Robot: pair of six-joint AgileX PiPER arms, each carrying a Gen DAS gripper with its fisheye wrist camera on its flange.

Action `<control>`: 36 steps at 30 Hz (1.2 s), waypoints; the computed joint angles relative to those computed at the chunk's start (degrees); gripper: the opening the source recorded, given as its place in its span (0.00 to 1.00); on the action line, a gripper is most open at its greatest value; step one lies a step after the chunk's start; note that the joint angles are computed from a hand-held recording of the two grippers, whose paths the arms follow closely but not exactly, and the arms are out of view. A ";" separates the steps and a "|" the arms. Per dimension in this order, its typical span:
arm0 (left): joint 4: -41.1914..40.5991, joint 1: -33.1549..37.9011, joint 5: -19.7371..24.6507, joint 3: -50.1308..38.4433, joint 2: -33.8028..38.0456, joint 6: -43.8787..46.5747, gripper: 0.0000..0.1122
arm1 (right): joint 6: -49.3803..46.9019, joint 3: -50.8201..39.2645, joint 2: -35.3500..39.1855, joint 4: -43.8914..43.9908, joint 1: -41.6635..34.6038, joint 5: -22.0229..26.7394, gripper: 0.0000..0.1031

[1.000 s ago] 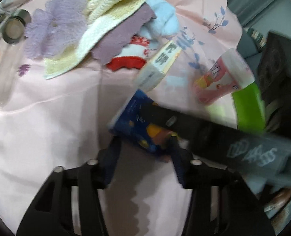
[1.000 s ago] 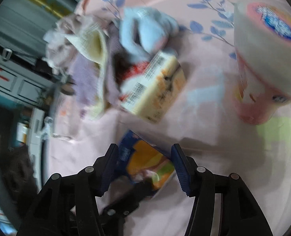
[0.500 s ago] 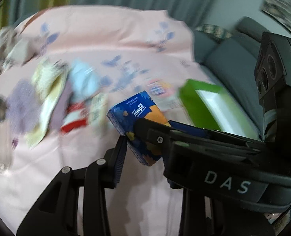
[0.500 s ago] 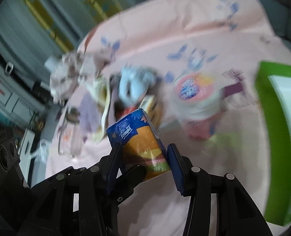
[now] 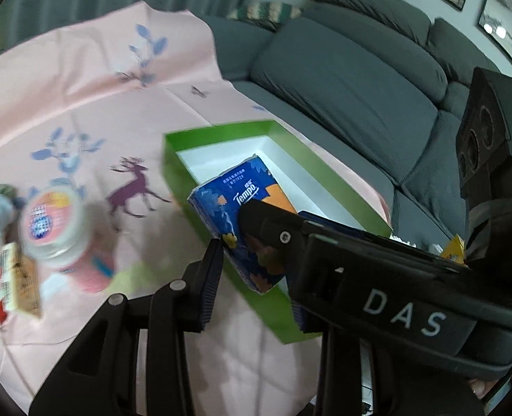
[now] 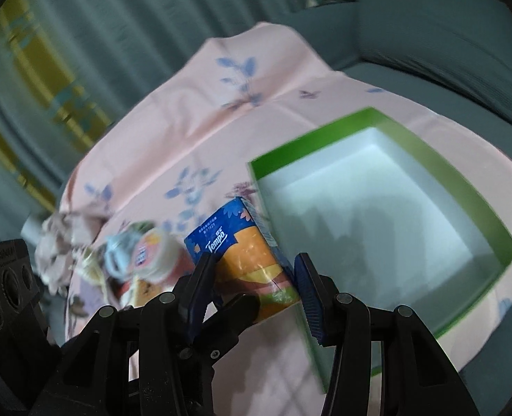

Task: Organize soft objects
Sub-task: 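Carry the tissue pack with the right gripper toward the green box, then lower the tissue pack into the green box and open the right gripper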

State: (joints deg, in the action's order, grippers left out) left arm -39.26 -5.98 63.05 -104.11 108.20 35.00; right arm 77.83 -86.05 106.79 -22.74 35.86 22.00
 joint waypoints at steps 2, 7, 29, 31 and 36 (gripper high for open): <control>0.55 -1.11 0.91 -2.30 2.18 -0.88 0.29 | 2.66 1.37 0.19 -0.92 -0.93 -0.39 0.49; 1.77 -3.62 1.08 -3.53 4.61 -2.55 0.27 | 3.69 4.09 0.63 1.44 -2.61 -1.87 0.49; 0.78 8.60 -0.50 6.54 -4.02 -4.21 0.38 | 6.98 -9.20 11.37 -11.75 0.43 14.61 0.61; 0.39 11.56 -1.03 8.72 -5.51 -3.19 0.40 | 2.00 -12.65 13.37 -8.07 0.63 16.78 0.61; 0.52 18.39 -1.87 12.70 -8.23 -1.54 0.41 | 0.73 -13.76 14.29 -11.45 1.69 17.07 0.61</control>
State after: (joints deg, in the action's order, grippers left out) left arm -38.75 12.42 61.18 -91.42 99.96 33.46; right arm 78.56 -99.81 121.08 -34.20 37.55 39.07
